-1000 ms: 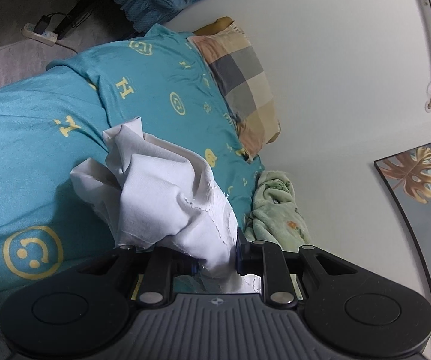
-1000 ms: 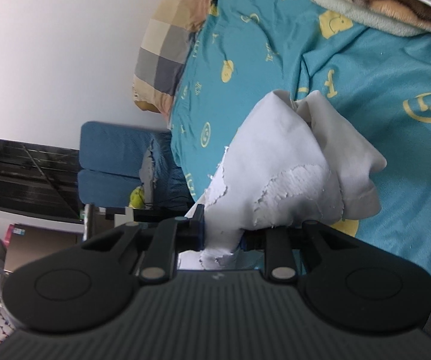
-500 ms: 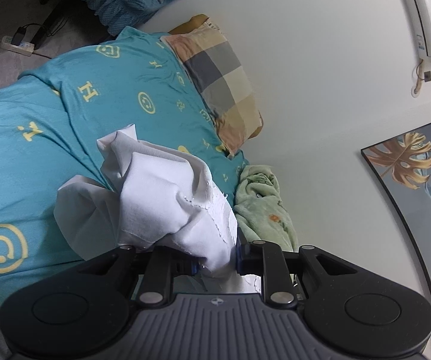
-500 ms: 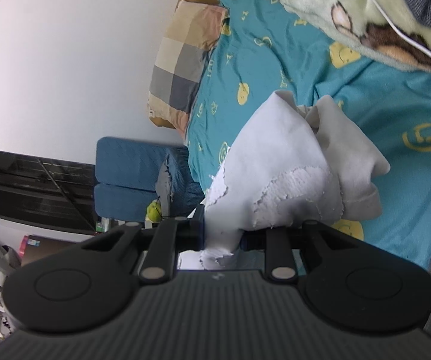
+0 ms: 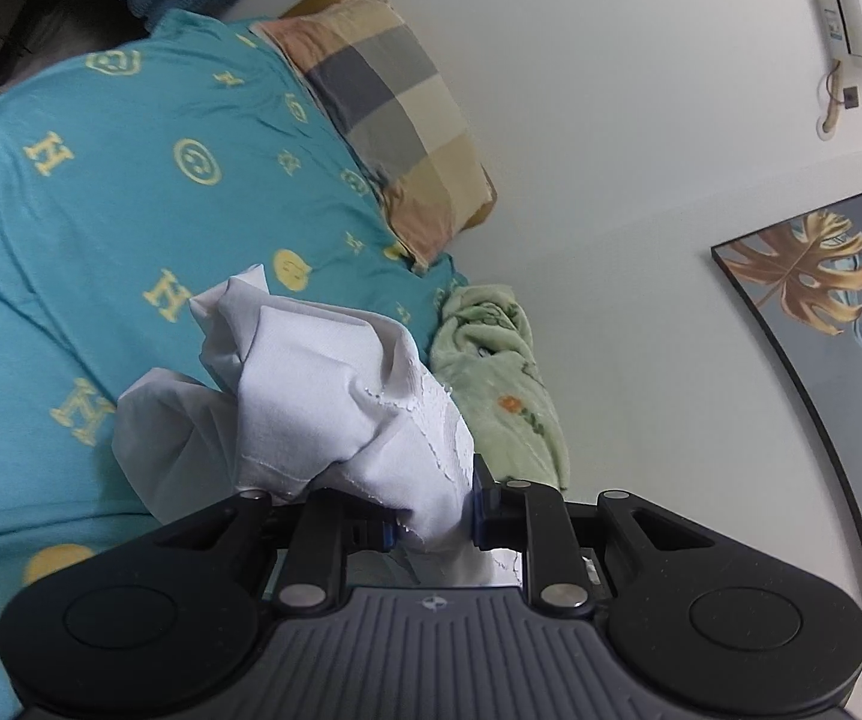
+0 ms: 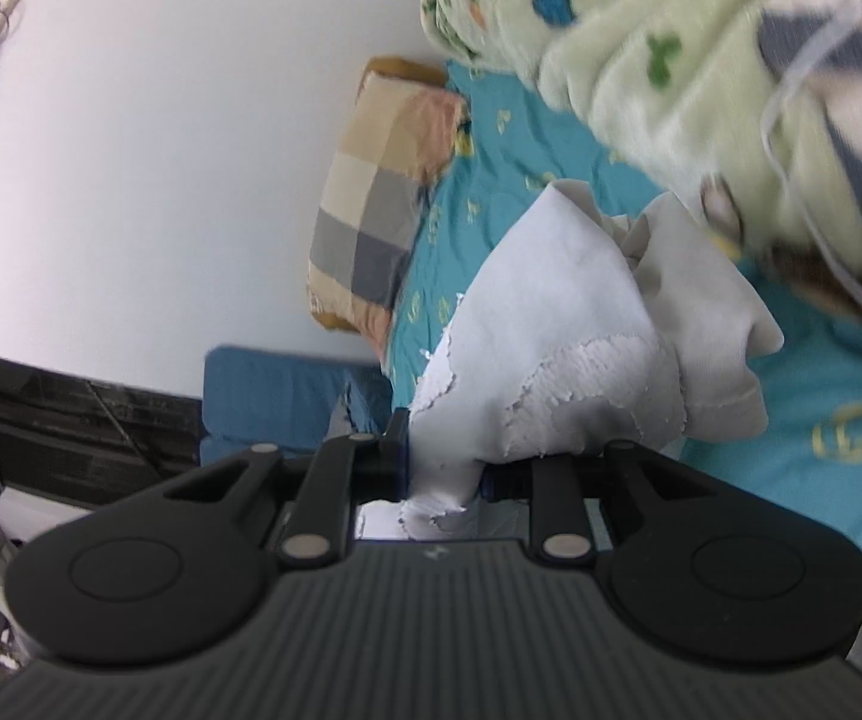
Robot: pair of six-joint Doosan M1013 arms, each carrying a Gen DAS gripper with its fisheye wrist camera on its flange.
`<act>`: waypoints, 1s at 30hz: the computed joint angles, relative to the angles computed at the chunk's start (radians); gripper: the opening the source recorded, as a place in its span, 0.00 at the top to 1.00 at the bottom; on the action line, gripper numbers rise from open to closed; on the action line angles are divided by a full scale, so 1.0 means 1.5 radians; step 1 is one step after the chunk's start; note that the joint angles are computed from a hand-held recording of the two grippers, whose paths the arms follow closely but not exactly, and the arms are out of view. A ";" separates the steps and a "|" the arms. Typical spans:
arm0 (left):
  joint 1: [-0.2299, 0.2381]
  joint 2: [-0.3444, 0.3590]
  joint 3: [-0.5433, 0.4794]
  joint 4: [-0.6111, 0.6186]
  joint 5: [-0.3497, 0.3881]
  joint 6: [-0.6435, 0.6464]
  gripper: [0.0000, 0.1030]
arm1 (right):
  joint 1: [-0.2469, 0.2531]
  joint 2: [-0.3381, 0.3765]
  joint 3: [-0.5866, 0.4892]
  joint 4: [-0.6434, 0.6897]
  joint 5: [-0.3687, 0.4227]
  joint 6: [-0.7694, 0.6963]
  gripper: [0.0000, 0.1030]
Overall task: Fold clothes
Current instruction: 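Lift the folded shirt with both grippers and carry it toward the green blanket, then lower the shirt onto the cream blanket by the wall and open both grippers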
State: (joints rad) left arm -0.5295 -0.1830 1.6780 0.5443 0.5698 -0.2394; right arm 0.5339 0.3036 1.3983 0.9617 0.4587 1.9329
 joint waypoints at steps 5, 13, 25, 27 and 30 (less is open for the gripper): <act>0.004 0.070 -0.087 -0.057 -0.018 0.071 0.78 | -0.036 0.009 -0.040 -0.028 0.010 0.023 0.77; -0.006 0.219 -0.314 -0.162 -0.006 0.227 0.78 | -0.101 0.028 -0.145 -0.132 0.023 0.098 0.77; -0.024 0.499 -0.680 -0.490 -0.002 0.553 0.78 | -0.190 0.037 -0.196 -0.342 -0.036 0.211 0.77; -0.028 0.516 -0.677 -0.543 -0.012 0.608 0.78 | -0.203 0.030 -0.157 -0.317 -0.063 0.179 0.77; -0.031 0.504 -0.609 -0.636 -0.012 0.706 0.78 | -0.219 0.011 -0.085 -0.255 -0.073 0.123 0.77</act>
